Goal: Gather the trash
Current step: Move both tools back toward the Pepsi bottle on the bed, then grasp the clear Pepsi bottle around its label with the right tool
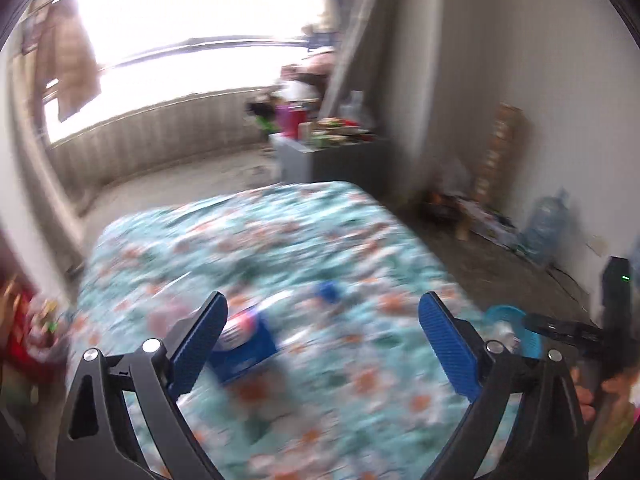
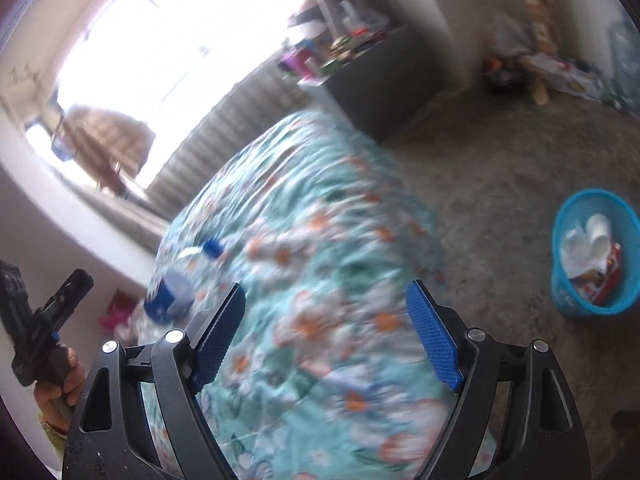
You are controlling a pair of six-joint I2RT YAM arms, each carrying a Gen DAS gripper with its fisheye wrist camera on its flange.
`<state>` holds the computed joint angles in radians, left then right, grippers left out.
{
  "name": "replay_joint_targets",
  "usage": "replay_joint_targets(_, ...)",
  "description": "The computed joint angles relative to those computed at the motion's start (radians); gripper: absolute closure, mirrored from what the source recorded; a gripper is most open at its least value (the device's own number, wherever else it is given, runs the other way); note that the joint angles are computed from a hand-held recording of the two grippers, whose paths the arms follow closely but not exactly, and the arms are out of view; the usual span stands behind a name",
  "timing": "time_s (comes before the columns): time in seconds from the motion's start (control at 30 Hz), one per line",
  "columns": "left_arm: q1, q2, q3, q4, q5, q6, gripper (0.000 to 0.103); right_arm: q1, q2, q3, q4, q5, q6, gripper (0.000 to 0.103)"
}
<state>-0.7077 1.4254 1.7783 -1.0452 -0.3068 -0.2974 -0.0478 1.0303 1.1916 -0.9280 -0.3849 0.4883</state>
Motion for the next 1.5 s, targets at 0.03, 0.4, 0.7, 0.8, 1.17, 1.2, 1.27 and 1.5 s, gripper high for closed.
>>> replay_joint_targets(0.03,0.046,-0.047,-0.061,-0.006,0.007,-0.031,0.009,0.056,0.026,0.015,0.001,0.021,0.006,0.024)
replay_joint_targets(0.4,0.49,-0.357,-0.44,0.01,0.2,-0.054,0.009,0.41,0.279,0.263,0.018,0.094,0.01,0.024)
replay_joint_targets(0.7,0.692,-0.39,-0.556,0.151,0.441,-0.07,0.009,0.485,0.46,0.269,0.267,-0.202,0.32,0.024)
replay_joint_targets(0.8,0.771,-0.357,-0.564,0.254,0.58,-0.142,0.013,0.494,0.508,0.251,0.347,-0.222,0.427,0.024)
replay_joint_targets(1.17,0.758,-0.154,-0.551,0.402,0.86,-0.311,0.027,0.427,0.458,0.105,0.498,-0.27,0.588,0.024)
replay_joint_targets(1.2,0.751,-0.169,-0.561,0.398,0.878,-0.302,0.027,0.414,0.444,0.085,0.505,-0.278,0.595,0.024)
replay_joint_targets(1.27,0.728,-0.211,-0.582,0.38,0.936,-0.273,0.027,0.384,0.417,0.049,0.513,-0.298,0.604,0.024)
replay_joint_targets(1.5,0.559,-0.319,-0.671,0.346,0.998,-0.217,0.027,0.291,0.342,-0.02,0.518,-0.327,0.572,0.024)
